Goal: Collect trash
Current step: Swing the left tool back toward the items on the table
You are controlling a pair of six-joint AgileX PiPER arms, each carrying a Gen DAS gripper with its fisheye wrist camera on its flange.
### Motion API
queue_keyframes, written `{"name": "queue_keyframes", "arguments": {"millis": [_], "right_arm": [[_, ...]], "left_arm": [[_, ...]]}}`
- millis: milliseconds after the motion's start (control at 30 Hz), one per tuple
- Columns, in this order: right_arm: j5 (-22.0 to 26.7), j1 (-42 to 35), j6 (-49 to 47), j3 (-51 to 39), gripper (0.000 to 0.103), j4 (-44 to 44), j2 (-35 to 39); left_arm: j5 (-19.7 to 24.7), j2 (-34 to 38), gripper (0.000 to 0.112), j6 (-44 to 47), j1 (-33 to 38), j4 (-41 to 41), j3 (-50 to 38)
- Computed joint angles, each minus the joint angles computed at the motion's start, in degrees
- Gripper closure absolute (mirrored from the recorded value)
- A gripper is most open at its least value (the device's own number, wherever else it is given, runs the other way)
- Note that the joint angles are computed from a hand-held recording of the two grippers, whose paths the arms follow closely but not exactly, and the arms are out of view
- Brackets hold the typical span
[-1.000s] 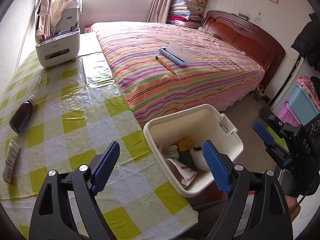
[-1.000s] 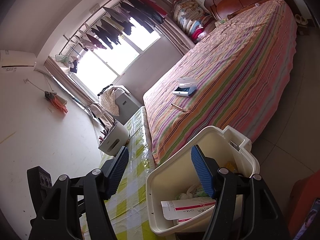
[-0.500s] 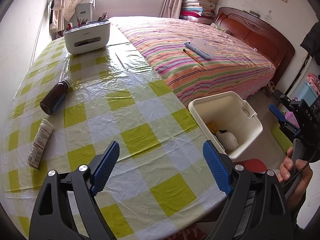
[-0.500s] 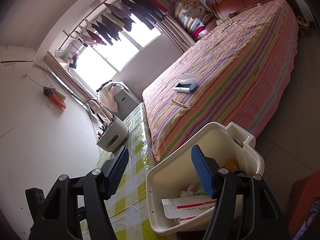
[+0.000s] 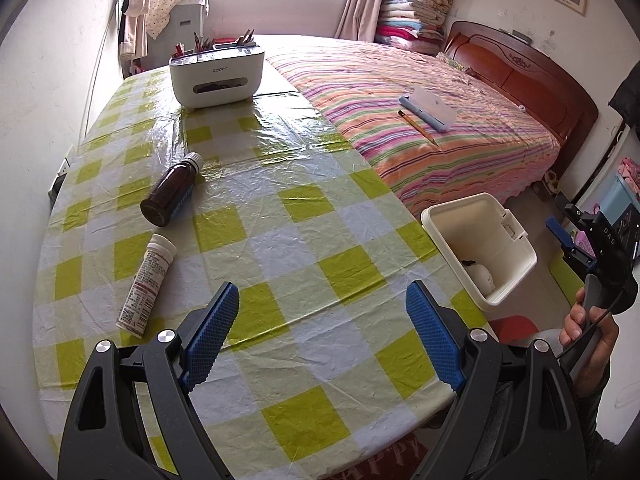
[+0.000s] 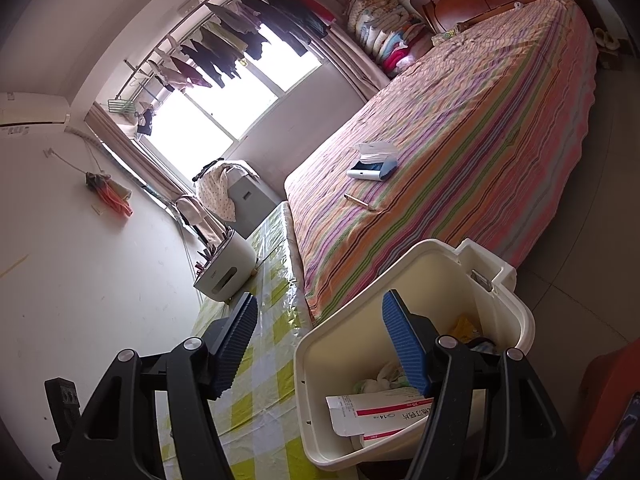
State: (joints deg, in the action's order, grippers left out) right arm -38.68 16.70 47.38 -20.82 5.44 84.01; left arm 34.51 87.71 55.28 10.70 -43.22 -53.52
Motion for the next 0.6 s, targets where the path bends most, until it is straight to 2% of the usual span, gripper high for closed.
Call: {"name": "queue_keyframes", "arguments": {"millis": [167, 300, 400, 600], "right_arm": [[1.99, 2.00, -3.58, -1.52, 0.040, 3.95, 0.10], [3.87, 3.35, -5.37, -3.13, 0.040, 6.05, 1.06], [5.48, 4.61, -6.61, -4.69, 0.040, 7.44, 2.02], [7.84, 7.69, -11.85, -8.17, 0.040, 12.46, 3.65]], "left_arm": [[1.74, 0.87, 0.028, 6.35, 6.00, -2.69, -2.16], [3.17, 4.46, 0.028, 10.77, 10.95, -5.84, -4.93], [3.60, 9.09, 0.028, 8.77, 13.12, -4.44, -8.46], [0.38, 14.90, 0.028, 3.12, 14.01, 0.72, -13.09]]}}
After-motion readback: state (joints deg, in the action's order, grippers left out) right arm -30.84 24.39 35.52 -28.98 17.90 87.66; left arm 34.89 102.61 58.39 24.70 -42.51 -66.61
